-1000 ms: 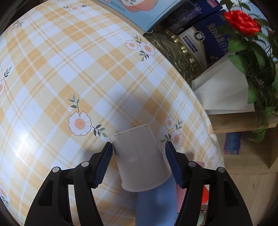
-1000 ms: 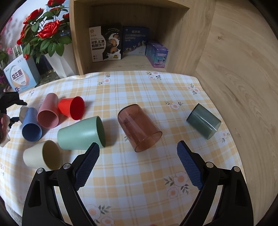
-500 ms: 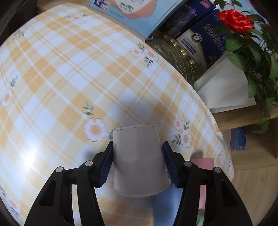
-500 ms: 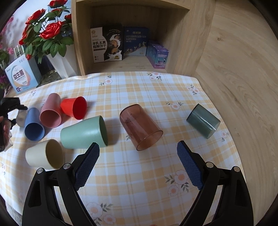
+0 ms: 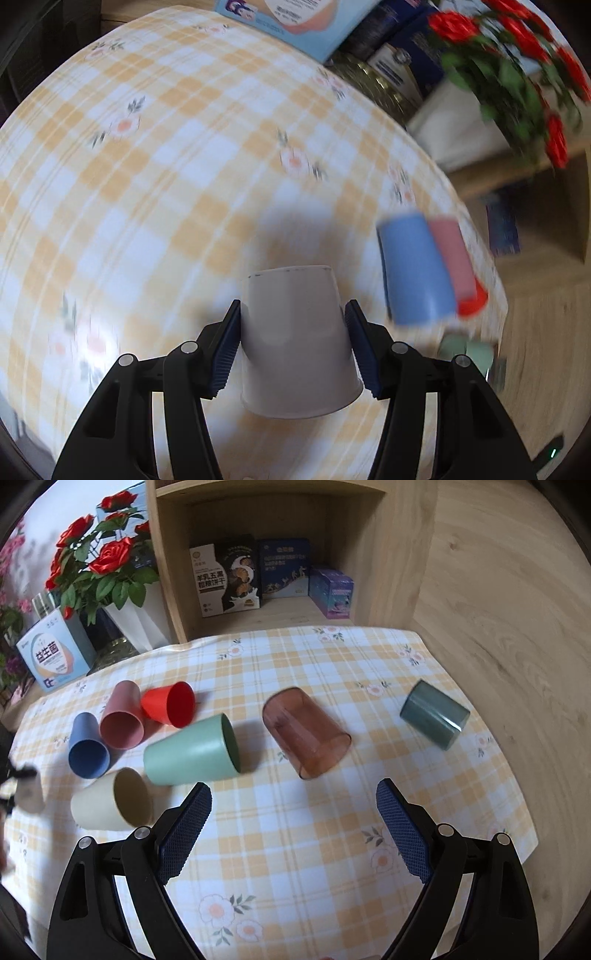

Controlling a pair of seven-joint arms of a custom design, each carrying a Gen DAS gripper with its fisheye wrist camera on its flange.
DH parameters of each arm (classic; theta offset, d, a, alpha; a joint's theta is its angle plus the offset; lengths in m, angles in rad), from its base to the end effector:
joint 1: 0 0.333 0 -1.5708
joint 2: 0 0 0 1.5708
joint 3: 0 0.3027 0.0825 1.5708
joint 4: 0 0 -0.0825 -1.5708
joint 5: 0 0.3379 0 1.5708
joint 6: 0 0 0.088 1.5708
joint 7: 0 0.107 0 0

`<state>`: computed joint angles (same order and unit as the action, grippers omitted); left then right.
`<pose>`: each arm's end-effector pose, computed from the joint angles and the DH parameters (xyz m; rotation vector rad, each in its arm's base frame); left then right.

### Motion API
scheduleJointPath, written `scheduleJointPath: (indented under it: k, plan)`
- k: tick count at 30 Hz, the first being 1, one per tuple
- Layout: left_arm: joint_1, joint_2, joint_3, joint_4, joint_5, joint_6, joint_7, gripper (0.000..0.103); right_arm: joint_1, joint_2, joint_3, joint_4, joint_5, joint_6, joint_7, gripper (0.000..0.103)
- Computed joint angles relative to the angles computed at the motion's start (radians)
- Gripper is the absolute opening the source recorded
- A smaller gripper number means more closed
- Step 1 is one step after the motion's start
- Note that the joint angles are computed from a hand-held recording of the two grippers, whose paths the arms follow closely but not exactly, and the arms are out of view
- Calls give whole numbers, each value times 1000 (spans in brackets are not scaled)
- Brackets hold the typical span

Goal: Flip cup upside down
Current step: 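Lift the white cup with the left tool and turn its rim downward, then lower the white cup rim-down onto the tablecloth and open the left tool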

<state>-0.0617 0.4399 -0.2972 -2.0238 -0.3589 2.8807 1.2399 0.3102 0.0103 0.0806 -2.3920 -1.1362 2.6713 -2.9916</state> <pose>0.5738 -0.1802 0.3037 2.4382 -1.6974 0.7461 0.4286 0.2059 0.3493 -1.5162 2.1807 -0.7423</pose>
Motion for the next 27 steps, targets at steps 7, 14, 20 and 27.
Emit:
scheduleJointPath:
  k: [7, 14, 20, 27]
  plan:
    - [57, -74, -245, -152, -269, 24, 266, 54, -24, -22, -10, -73, 7, 58, 50, 88]
    - [-141, 46, -232, 13, -230, -44, 359, 54, -54, -73, -8, -136, -18, 75, 85, 88]
    - [-310, 131, -106, 144, -38, -50, 182, 54, -107, -142, -6, -196, -18, 77, 83, 88]
    - [-399, 198, -49, 239, 110, -38, 27, 54, -165, -175, 0, -241, -13, 88, 72, 88]
